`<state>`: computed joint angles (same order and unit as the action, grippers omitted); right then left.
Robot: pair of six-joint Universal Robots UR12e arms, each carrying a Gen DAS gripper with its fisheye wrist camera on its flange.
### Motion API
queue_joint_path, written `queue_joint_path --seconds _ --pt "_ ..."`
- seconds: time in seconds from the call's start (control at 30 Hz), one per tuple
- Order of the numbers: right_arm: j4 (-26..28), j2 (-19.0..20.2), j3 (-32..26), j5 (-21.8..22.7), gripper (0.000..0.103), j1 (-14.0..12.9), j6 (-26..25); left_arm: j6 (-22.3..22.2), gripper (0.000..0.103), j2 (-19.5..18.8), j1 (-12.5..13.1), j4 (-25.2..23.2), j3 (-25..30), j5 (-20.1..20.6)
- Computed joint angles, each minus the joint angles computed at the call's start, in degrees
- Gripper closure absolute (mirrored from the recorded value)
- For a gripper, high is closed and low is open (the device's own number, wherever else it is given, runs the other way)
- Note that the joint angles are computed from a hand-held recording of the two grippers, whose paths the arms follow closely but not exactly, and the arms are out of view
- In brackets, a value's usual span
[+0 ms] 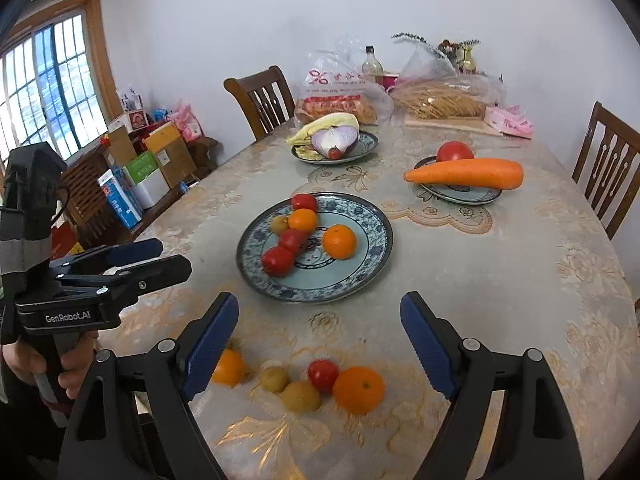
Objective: Organize fruits
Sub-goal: 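Move both open tools back to the remaining fruit cluster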
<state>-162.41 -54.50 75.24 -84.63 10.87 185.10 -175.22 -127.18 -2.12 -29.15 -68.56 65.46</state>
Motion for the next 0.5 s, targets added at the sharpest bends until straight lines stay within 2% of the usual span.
queue_joint_path --seconds 0.27,0.5 --pt "-4.52 -2.56 3.60 0.38 0.018 0.72 -1.32 0.14 0.019 2.85 -0.10 3.99 -3.94 1.62" --pt "-4.63 -2.95 4.32 -0.48 0.018 0.75 -1.47 0.61 0.019 3.15 -0.49 3.14 -4.43 2.48"
